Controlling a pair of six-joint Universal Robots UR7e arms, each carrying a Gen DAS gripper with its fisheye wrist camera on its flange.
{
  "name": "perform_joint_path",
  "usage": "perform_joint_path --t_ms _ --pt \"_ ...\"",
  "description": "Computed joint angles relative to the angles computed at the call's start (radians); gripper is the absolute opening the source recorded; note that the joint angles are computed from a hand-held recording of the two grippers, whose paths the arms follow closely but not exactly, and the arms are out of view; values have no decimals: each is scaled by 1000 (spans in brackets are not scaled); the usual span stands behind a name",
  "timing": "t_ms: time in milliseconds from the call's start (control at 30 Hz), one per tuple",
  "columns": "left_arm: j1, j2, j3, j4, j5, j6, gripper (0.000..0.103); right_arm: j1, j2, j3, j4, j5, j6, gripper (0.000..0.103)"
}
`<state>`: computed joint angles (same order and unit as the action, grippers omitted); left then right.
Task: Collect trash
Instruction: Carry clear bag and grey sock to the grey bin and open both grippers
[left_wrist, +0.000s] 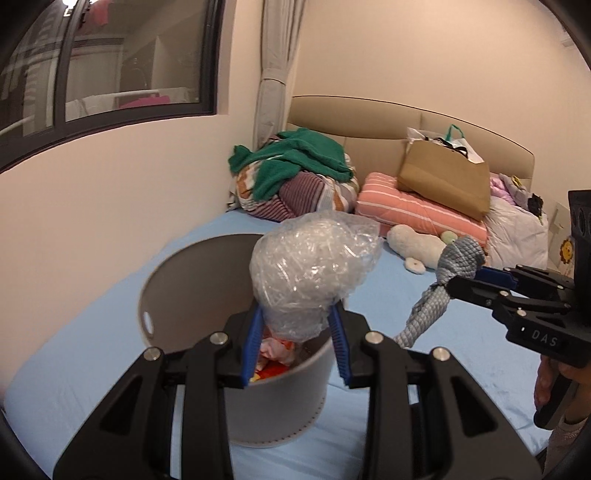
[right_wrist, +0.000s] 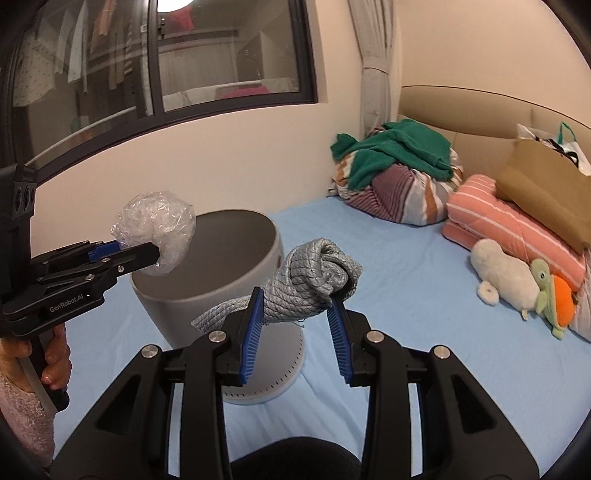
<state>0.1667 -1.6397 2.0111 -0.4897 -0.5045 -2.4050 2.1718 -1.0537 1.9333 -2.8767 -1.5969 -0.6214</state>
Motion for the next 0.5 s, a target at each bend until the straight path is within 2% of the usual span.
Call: perform_joint_path --t_ms 167,500 --pt "-16 -23 -30 148 -74 -101 34 64 75 -88 43 33 -8 33" --pt "-6 -78 -51 269 -120 -167 35 127 216 -236 139 51 -12 33"
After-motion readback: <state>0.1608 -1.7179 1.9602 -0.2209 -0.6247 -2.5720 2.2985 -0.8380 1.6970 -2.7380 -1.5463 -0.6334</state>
